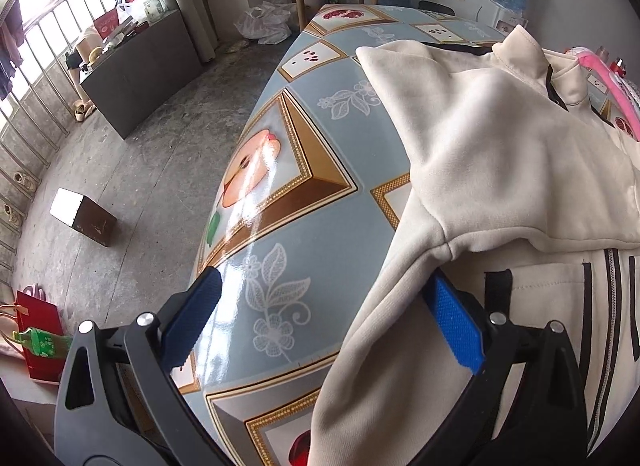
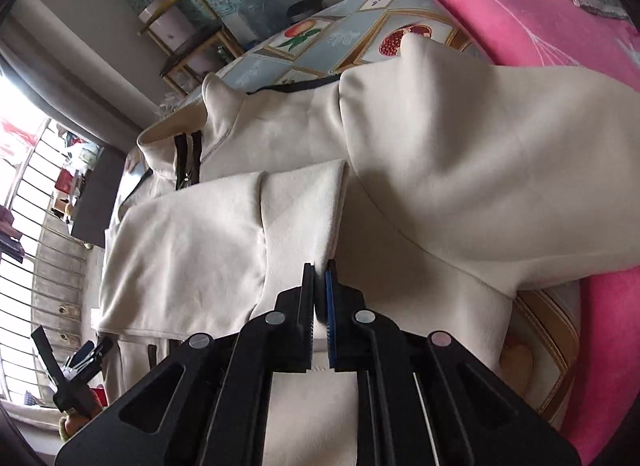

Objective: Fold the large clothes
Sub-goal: 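Carry the sleeve across the jacket body with the right tool and release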

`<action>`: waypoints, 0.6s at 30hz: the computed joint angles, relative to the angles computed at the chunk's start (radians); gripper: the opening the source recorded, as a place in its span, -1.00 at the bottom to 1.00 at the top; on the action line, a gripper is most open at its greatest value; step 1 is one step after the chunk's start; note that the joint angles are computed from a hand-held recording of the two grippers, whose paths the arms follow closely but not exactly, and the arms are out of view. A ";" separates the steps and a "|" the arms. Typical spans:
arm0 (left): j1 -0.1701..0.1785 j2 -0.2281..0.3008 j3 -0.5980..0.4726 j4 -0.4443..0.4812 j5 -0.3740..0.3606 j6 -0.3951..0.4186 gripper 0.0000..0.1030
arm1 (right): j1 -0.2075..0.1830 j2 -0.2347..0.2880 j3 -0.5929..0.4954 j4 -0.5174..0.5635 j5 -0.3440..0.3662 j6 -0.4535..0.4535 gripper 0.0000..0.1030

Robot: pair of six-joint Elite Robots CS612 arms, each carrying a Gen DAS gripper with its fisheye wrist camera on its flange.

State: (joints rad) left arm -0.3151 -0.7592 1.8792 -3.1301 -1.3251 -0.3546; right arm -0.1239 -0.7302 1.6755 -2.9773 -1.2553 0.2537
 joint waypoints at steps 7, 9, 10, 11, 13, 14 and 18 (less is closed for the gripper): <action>0.004 -0.028 0.052 -0.147 -0.051 0.031 0.88 | 0.015 0.002 -0.040 0.100 -0.015 -0.074 -0.44; 0.003 -0.026 0.048 -0.148 -0.044 0.044 0.88 | 0.023 0.014 -0.063 0.132 -0.038 -0.083 -0.44; 0.002 -0.023 0.042 -0.136 -0.037 0.046 0.88 | 0.026 0.021 -0.073 0.146 -0.048 -0.085 -0.44; 0.004 -0.019 0.036 -0.124 -0.035 0.043 0.88 | 0.029 0.028 -0.083 0.156 -0.057 -0.095 -0.44; 0.011 -0.014 0.024 -0.099 -0.050 0.025 0.88 | 0.038 0.027 -0.084 0.153 -0.092 -0.130 -0.60; 0.016 -0.013 0.018 -0.092 -0.062 0.023 0.88 | 0.050 0.025 -0.081 0.146 -0.144 -0.159 -0.72; 0.045 -0.018 -0.001 -0.125 -0.105 0.022 0.88 | 0.058 0.013 -0.064 0.144 -0.212 -0.192 -0.87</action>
